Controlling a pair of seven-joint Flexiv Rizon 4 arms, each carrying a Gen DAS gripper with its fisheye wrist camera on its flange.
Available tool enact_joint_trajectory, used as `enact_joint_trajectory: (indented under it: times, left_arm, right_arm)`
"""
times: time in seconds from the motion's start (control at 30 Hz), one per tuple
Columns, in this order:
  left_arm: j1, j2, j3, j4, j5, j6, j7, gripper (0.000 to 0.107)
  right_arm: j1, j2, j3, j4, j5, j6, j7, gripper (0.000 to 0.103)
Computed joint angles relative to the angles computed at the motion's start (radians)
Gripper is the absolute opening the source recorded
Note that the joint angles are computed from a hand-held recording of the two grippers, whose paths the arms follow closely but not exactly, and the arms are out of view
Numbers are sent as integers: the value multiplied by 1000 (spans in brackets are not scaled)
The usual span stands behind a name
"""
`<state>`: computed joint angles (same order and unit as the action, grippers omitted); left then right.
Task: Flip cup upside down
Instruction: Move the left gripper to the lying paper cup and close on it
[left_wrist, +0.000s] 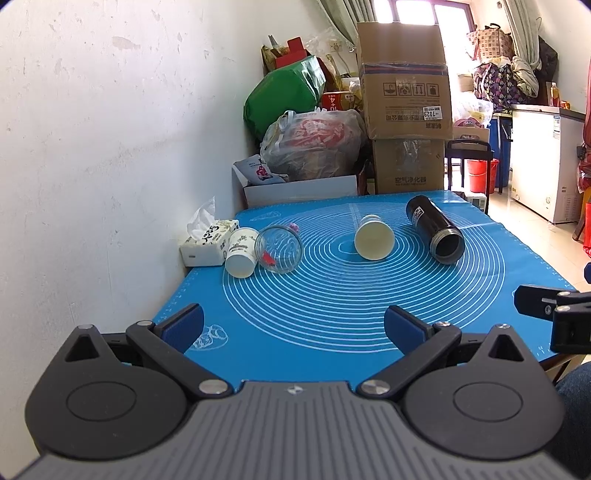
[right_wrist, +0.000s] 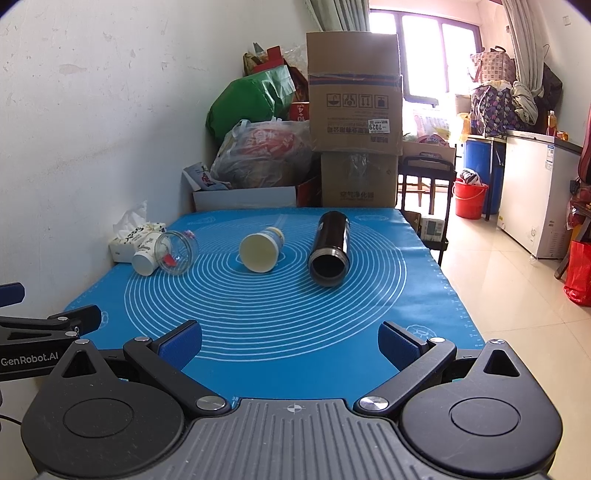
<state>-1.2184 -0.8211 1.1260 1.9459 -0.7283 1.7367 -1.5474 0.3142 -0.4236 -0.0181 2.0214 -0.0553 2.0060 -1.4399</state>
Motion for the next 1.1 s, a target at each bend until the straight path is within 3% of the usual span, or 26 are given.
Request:
enact_joint_trajectory:
  times: [0.23, 0.47, 0.53, 0.73, 0.97, 1.1]
  left_arm:
    - [74, -8, -21, -76, 27, 1, 20, 102]
    - [267, 19, -159, -237, 107, -54, 23, 102]
    - [350, 22, -228, -310, 140, -98, 33, 102]
    - [508, -71, -300, -548, 169, -253, -24, 102]
    - [669, -241, -304, -919, 228, -450, -101, 102]
    - [793, -355, -328, -1202, 243, -631, -138, 102]
  right_arm:
    - [-132, -26, 98, -67, -110, -45, 87, 103]
    - [-109, -84, 34, -215, -137, -106, 116, 103]
    - [-131, -112, 49, -275, -163, -147, 130, 103]
    - [-180, -226, 92, -480, -236, -291, 142, 103]
    - [-248, -394, 213, -763, -239, -499, 63, 103]
    - [-250, -478, 245, -907, -205, -596, -3, 103]
